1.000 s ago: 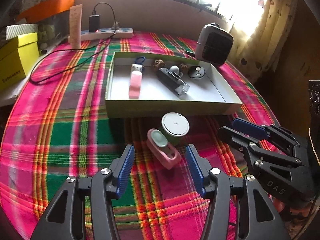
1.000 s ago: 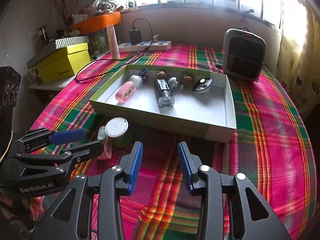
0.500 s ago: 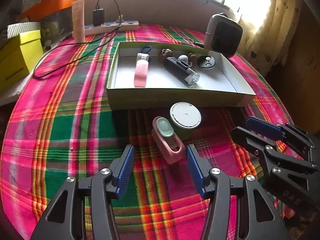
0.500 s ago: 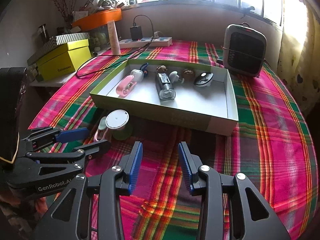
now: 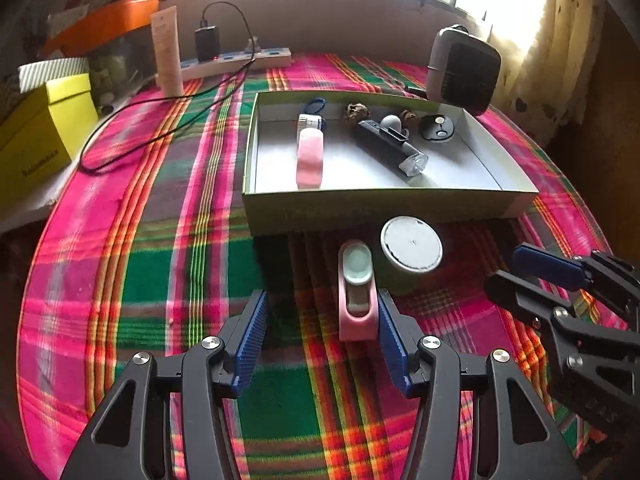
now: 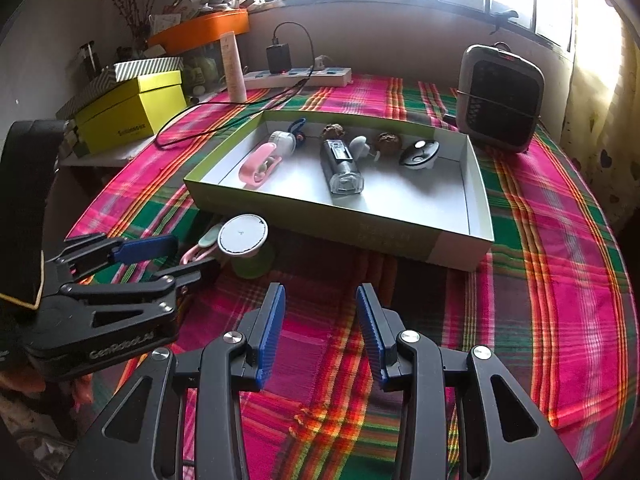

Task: Organize objects
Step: 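Close left tool on pink-and-white case while right tool moves to green spool, then close right tool on white-lidded green spool while left tool holds case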

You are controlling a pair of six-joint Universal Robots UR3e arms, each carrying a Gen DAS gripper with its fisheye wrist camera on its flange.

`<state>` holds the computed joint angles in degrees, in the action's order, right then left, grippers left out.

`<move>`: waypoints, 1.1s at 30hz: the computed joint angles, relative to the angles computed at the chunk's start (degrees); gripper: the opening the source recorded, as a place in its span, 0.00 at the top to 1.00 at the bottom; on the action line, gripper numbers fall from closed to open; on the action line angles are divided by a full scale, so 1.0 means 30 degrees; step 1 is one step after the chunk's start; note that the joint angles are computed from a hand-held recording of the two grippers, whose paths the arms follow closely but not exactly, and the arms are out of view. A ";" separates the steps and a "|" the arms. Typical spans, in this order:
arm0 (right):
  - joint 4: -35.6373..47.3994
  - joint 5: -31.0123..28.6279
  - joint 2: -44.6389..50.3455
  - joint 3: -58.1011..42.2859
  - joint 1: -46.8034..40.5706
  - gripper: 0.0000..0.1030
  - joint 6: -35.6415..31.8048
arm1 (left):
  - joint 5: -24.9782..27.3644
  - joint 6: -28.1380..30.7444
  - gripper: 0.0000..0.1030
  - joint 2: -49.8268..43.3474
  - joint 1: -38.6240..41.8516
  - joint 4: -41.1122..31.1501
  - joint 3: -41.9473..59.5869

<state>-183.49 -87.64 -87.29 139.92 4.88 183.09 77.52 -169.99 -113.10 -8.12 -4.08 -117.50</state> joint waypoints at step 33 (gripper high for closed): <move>-0.0166 0.0287 0.3242 -0.2675 0.1741 0.62 0.0388 | -0.0592 0.0268 0.84 -0.0265 0.2351 0.2354 -0.1192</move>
<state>-183.99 -86.78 -77.57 131.90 10.10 184.25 75.74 -169.19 -113.90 -1.07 2.98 -121.08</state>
